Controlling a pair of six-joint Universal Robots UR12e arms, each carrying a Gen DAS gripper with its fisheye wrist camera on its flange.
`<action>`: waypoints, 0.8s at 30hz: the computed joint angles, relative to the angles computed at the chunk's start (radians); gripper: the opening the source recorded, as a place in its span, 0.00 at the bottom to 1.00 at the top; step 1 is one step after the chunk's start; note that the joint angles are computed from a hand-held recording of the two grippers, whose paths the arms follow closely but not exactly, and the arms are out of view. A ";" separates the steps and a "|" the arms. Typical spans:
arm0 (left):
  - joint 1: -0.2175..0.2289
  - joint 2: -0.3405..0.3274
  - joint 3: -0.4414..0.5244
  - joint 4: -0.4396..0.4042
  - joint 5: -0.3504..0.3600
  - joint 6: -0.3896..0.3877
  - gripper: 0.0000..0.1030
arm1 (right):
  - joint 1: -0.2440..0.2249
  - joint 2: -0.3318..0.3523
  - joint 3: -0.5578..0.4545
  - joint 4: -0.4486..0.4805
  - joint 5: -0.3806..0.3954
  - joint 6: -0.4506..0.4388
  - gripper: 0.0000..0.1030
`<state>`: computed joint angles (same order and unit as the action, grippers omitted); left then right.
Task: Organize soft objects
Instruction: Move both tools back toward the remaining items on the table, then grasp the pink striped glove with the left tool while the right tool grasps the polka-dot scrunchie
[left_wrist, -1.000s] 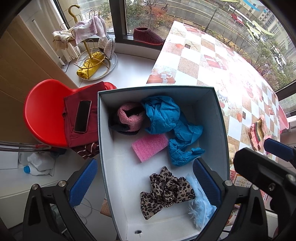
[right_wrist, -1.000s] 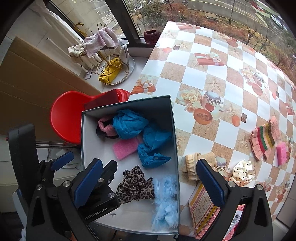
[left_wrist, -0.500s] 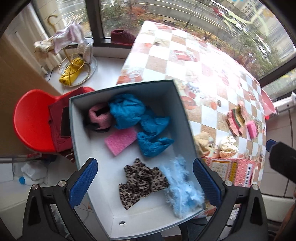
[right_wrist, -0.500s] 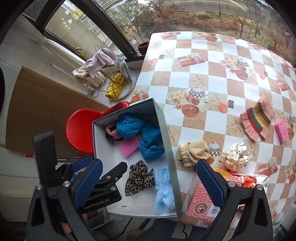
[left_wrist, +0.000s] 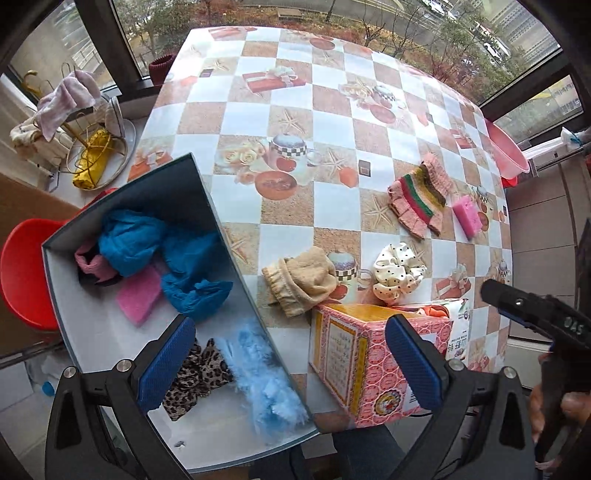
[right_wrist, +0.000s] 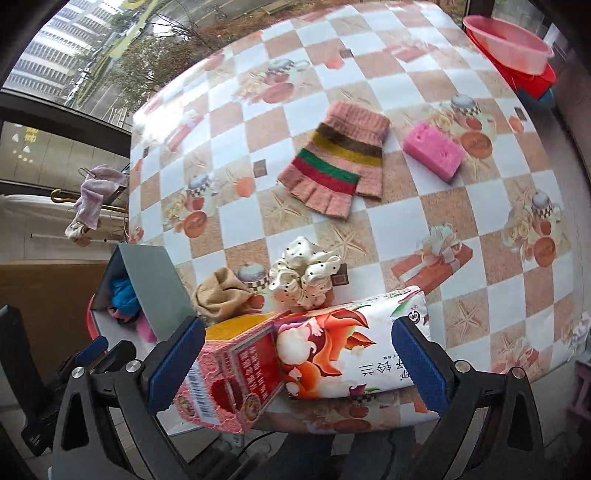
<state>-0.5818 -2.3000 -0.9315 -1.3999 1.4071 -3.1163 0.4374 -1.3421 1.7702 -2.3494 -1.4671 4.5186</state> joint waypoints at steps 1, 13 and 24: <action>-0.001 -0.009 0.016 -0.019 -0.005 -0.010 1.00 | -0.007 0.002 0.016 -0.020 0.020 0.001 0.99; -0.026 -0.134 0.249 -0.156 0.028 -0.076 1.00 | -0.072 0.154 -0.001 -0.114 0.252 -0.087 0.99; -0.095 -0.335 0.608 -0.311 0.091 0.001 1.00 | -0.089 0.153 0.042 -0.116 0.334 -0.146 0.28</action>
